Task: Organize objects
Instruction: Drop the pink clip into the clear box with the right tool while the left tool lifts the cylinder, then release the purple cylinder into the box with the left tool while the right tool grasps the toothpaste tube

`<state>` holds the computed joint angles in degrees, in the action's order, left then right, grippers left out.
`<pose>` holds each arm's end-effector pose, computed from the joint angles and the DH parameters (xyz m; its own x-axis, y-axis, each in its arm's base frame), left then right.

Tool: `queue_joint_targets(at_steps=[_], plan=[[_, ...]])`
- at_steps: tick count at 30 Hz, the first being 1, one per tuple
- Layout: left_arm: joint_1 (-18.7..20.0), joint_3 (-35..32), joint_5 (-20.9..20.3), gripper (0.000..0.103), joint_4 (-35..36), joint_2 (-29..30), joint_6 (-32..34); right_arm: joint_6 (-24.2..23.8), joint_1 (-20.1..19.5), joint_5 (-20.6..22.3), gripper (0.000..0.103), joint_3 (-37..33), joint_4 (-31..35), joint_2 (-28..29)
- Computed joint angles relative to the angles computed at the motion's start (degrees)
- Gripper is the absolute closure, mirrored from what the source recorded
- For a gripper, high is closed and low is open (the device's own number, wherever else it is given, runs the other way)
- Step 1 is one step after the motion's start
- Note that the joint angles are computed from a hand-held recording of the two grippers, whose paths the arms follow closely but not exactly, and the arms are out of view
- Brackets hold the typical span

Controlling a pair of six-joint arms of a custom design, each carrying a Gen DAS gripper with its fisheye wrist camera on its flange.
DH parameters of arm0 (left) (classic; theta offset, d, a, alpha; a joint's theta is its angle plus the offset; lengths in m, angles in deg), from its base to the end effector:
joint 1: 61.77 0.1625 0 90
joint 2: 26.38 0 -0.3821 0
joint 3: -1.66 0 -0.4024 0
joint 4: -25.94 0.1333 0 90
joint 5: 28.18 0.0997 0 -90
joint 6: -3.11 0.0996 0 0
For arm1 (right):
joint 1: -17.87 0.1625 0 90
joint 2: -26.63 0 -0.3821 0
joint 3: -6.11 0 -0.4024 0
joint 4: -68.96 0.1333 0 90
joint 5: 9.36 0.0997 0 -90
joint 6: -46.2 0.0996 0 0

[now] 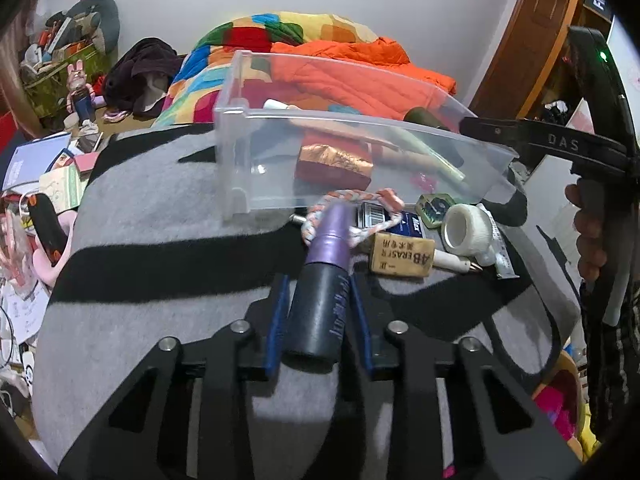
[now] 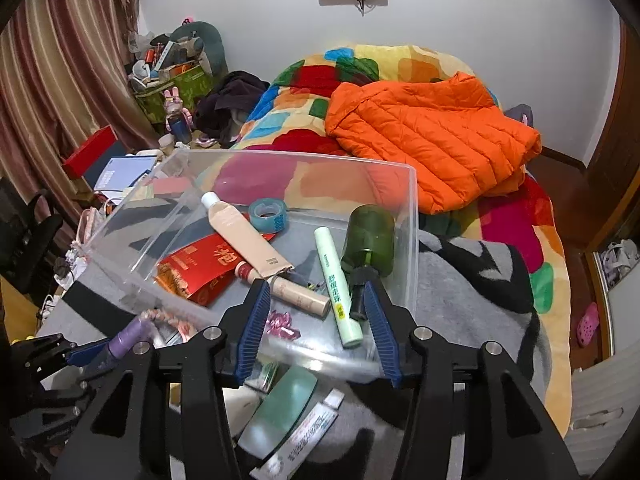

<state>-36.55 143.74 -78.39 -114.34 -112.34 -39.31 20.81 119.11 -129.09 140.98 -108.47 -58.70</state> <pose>-0.2260 -0.3243 0.1233 -0.8053 0.2477 -0.5386 0.4833 0.8006 -0.3543 0.1649 -0.3995 0.2301 -0.7571 -0.2149 0.6169 -0.5296 0.7548 -0.3870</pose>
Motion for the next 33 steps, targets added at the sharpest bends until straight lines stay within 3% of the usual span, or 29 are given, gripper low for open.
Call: queue_joint_targets(at_steps=[11,19,25,33], plan=[[-5.8,1.7,4.9,0.078,9.0,-8.0,-6.8,-0.8,0.8,0.7,0.056,6.0,-1.1,-8.1],[-7.5,-0.3,8.1,0.078,7.4,-8.9,-4.6,-0.4,-0.4,0.5,0.055,9.5,-0.6,-12.6],[-5.8,-3.8,10.1,0.078,2.3,-5.5,1.1,1.7,-3.6,1.9,0.055,10.9,1.3,-12.0],[1.2,-10.5,9.1,0.078,-5.2,4.1,8.8,1.9,-6.2,3.1,0.055,12.7,-0.6,-9.8]])
